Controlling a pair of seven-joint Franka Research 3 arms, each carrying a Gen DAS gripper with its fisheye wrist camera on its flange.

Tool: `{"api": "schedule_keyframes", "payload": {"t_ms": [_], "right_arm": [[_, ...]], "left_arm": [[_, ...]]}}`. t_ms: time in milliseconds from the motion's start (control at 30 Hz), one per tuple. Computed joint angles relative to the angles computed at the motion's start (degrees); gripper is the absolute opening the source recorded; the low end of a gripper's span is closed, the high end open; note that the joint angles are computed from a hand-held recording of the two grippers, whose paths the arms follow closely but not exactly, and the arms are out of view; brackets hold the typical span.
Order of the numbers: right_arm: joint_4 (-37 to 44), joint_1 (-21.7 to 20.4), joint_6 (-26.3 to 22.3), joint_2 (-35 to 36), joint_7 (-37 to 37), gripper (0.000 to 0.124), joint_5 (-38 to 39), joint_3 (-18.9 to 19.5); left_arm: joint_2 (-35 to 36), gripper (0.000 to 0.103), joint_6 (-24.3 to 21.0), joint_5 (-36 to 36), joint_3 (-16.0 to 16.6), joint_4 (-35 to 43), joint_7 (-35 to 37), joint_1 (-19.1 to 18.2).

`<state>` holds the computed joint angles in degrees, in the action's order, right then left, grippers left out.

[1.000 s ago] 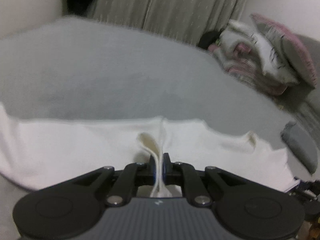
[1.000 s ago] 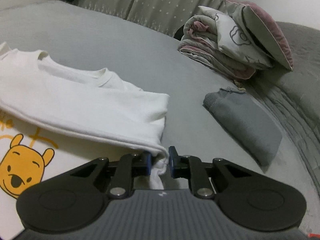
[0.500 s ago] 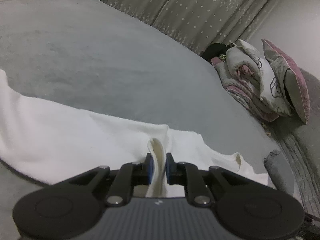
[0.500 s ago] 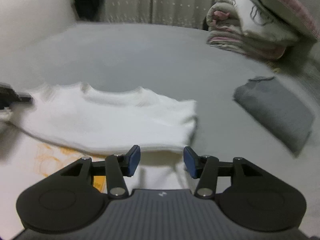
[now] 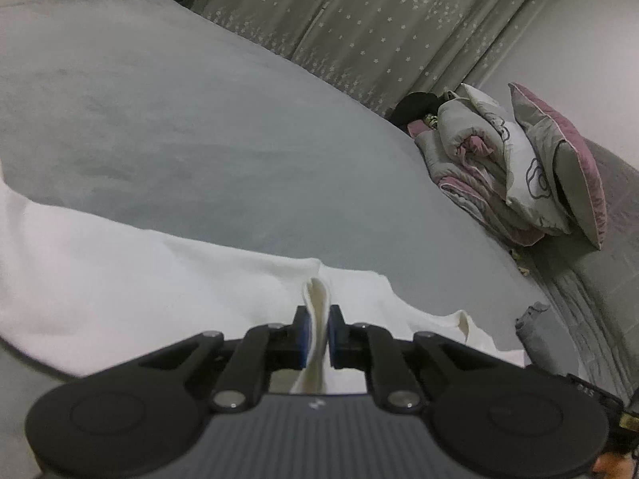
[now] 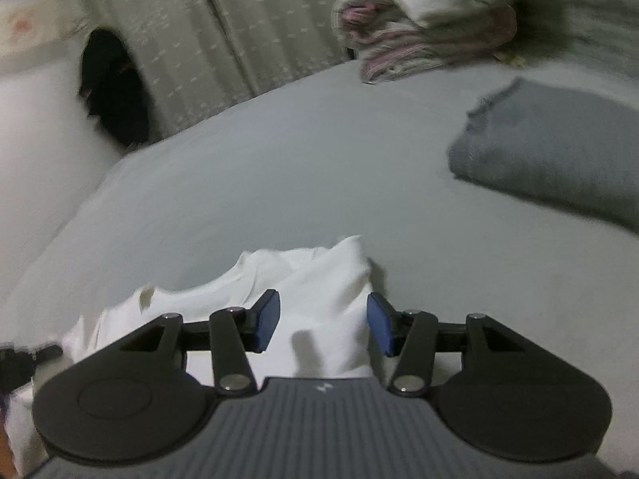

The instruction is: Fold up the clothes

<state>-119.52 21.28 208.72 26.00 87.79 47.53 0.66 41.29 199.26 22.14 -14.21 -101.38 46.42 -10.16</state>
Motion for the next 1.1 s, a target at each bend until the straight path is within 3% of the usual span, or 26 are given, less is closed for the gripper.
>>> {"api": "schedule_keyframes", "payload": {"t_ms": [67, 167, 233, 300, 367, 467, 567, 633, 800, 1000, 1100], "right_arm": [[1.4, -0.7, 0.3, 1.0, 0.8, 0.053, -0.9, -0.1], [5.6, 1.1, -3.4, 3.3, -2.6, 0.046, 2.4, -3.0], [7.6, 3.7, -5.9, 4.7, -5.4, 0.010, 5.8, -5.8], [6.9, 2.8, -1.1, 5.3, -3.4, 0.009, 4.5, -4.2], [8.3, 5.6, 2.4, 6.5, -7.4, 0.009, 10.7, -5.9], [10.5, 5.8, -0.1, 7.5, -13.7, 0.009, 17.7, -6.1], [11.3, 5.0, -1.0, 7.4, -17.8, 0.013, 20.4, -5.0], [10.8, 4.1, -1.8, 5.8, -20.0, 0.018, 22.2, -3.9], [6.0, 1.5, 0.4, 0.6, -19.6, 0.019, 21.9, -0.4], [1.1, 0.5, 1.4, -2.5, -15.7, 0.019, 15.5, 2.1], [1.8, 4.2, -0.8, -2.4, -23.6, 0.018, 20.0, 0.2]], "left_arm": [[0.5, 0.008, 0.1, 0.6, -0.6, 0.5, 0.0, 0.5], [0.8, 0.007, 0.2, 0.9, -0.8, 0.9, -0.1, 0.7], [0.9, 0.006, 1.0, 0.9, -0.5, 0.8, -0.1, 0.6], [1.0, 0.005, 2.4, 0.6, 0.4, 0.8, 0.2, -0.2], [1.2, 0.005, 3.1, 0.1, 1.7, 1.2, 0.9, -1.4], [1.7, 0.005, 1.9, -0.8, 3.4, 2.4, 2.3, -3.3], [1.8, 0.007, -2.3, -5.0, 8.1, 4.0, 4.0, -8.3], [1.5, 0.007, -3.7, -6.2, 7.7, 4.1, 3.9, -8.2], [-1.1, 0.027, 0.8, -11.2, 12.3, 1.3, 4.4, -12.8], [-0.7, 0.027, 2.0, -4.2, 4.2, 0.7, 6.2, -6.0], [-0.6, 0.027, -0.2, -1.2, 2.2, 0.8, 7.0, -4.6]]}}
